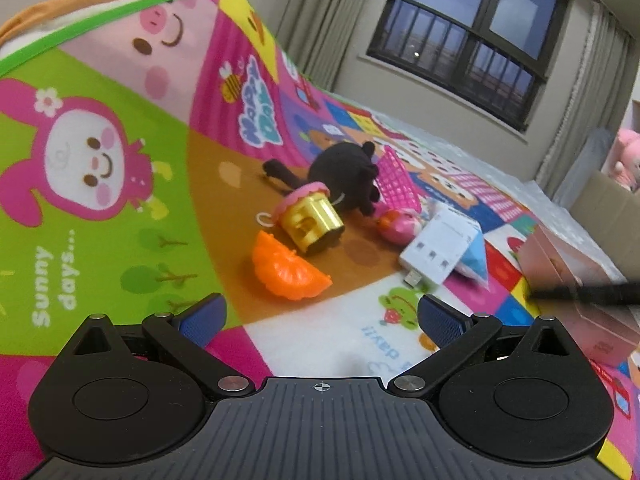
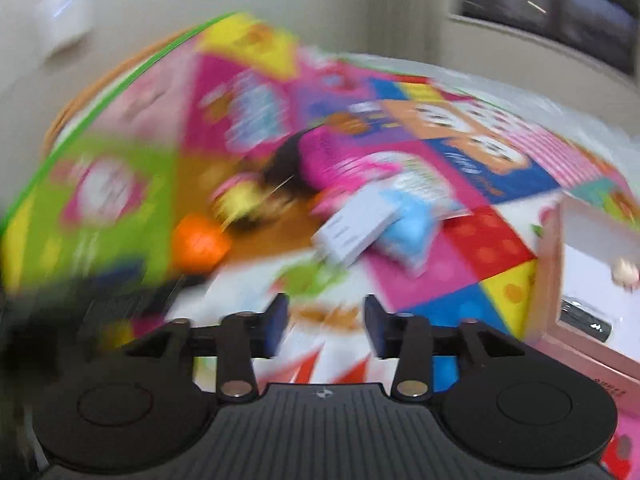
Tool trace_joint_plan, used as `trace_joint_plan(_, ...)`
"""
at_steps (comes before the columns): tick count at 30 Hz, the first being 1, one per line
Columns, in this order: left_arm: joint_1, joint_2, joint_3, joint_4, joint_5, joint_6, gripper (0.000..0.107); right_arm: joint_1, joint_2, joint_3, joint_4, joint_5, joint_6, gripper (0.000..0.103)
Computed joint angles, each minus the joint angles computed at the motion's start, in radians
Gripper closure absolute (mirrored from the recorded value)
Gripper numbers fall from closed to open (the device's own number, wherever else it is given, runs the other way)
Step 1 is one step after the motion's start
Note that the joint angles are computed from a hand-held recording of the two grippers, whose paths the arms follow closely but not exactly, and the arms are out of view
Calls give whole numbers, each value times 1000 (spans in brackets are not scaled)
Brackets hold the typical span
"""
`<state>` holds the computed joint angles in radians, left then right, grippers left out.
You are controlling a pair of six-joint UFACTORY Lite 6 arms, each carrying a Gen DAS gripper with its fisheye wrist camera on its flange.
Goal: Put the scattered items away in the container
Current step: 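Reach to the item pile and grasp the blue wet-cotton pack with the right tool, then grasp the red-and-white M card box with the left tool while the right tool holds the pack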
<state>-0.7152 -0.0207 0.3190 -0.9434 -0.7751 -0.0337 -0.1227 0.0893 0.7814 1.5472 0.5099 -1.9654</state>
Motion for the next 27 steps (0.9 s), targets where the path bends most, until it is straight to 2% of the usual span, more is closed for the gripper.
trace_joint_plan(3, -19, 34, 19, 23, -1, 8, 4, 48, 217, 223, 182, -65, -7, 28)
trace_joint_plan(5, -37, 71, 40, 45, -5, 15, 4, 98, 385, 405, 294, -129, -17, 21)
trace_joint_plan(6, -40, 90, 47, 65, -8, 13, 4, 127, 469, 505, 342, -181, -15, 20)
trace_joint_plan(7, -41, 111, 58, 81, -4, 16, 4, 152, 550, 602, 347, -233, 27, 20)
trace_joint_plan(9, -37, 136, 74, 107, 10, 21, 4, 183, 709, 793, 237, -309, 214, 20)
trace_joint_plan(10, -35, 144, 76, 125, 12, 15, 4, 194, 781, 874, 172, -341, 319, 21)
trace_joint_plan(11, -35, 150, 77, 136, 13, 16, 4, 194, 840, 935, 91, -334, 423, 29)
trace_joint_plan(12, -38, 152, 77, 141, 12, 17, 4, 182, 868, 962, 31, -288, 486, 46)
trace_joint_plan(13, -38, 152, 76, 153, 10, 12, 4, 167, 864, 952, -1, -234, 507, 46)
trace_joint_plan(15, -42, 145, 68, 172, 9, -1, 4, 163, 777, 848, 37, -222, 423, 49)
trace_joint_plan(17, -54, 136, 63, 178, 6, -3, 4, 137, 606, 639, 175, -184, 214, 50)
trace_joint_plan(19, -83, 130, 65, 158, -5, 20, 4, 76, 425, 430, 258, -97, 59, 50)
trace_joint_plan(21, -117, 133, 74, 140, -12, 49, 4, -24, 229, 224, 229, 0, 31, 49)
trace_joint_plan(23, -157, 134, 85, 130, -17, 82, 4, -164, 66, 66, 121, 94, 68, 49)
trace_joint_plan(27, -244, 187, 153, 70, -13, 163, 4, -426, -100, -142, 48, 170, -25, 49)
